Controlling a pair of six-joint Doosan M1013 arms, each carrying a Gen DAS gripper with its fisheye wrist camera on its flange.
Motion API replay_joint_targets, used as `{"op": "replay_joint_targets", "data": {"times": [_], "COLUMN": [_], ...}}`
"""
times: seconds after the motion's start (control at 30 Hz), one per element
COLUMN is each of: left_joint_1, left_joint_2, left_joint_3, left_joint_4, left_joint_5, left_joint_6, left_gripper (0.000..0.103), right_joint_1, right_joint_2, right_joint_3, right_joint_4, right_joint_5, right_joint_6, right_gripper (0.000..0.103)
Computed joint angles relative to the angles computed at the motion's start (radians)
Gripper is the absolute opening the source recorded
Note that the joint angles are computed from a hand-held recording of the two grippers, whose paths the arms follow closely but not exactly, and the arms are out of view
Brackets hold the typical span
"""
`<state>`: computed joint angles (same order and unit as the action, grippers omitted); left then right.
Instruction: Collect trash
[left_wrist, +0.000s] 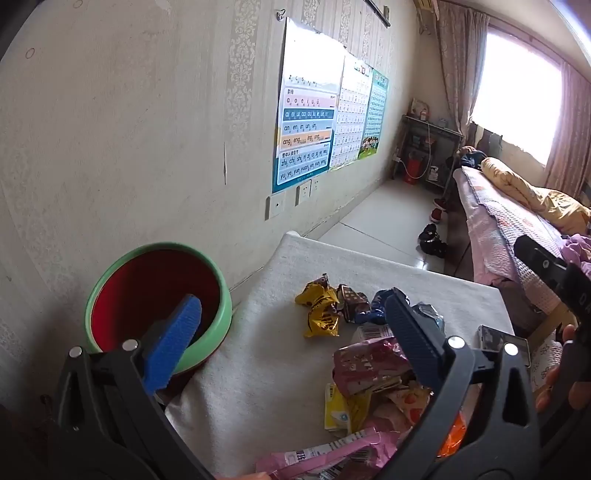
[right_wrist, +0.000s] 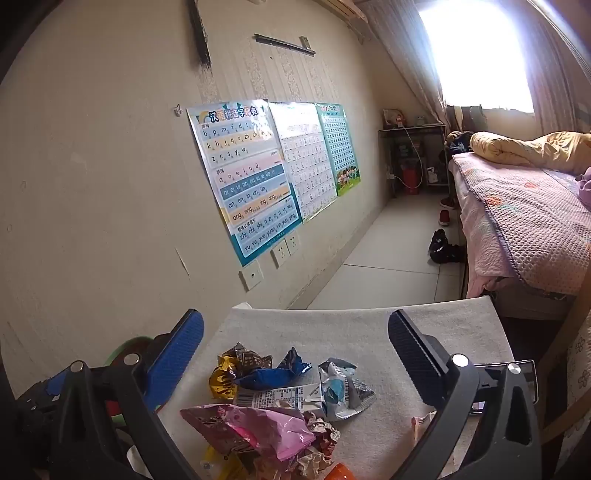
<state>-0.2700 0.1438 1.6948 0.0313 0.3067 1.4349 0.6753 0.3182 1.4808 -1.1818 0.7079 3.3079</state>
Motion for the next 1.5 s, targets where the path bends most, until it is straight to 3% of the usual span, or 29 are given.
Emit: {"op": "replay_joint_targets", "data": {"times": [0.13,0.2,0.57,0.9,1.5], "left_joint_1": [0.004,0.009,0.003,0.005,0.007], "left_joint_2": [-0.015,0.012,0.008,0.015,0.013], "left_joint_3": [0.023,-0.011,0.006,-0.015,-0.015], "left_joint_4": [-0.073,-0.049,0.021,-0.002,-0.042], "left_joint_5": [-0.021,0.041,0.032,0.074,0.083], "left_joint_6": [0.083,0.021,-0.041,-0.017,0.019], "left_gripper": [0.098,0.098,0.098,0.098,0.098], "right_joint_1": [-0.004,-0.006,-0.005,-0.006,-0.01], "right_joint_2": [-0.014,0.004,0.005,0.006,0.005], "right_joint_3": [0.013,-0.011,-0.012,-0.009,-0.007], "right_joint_4": [0.012,0.064,0.065,0.078,0.093], "right_joint_5": [-0.012,0.001,-0.013,-0.006,-0.007], "right_joint_6": [-0.011,-0.077,-0.087,-0.086,-0.093], "right_gripper": [0.096,0.096,0.096,0.096,0.096]}}
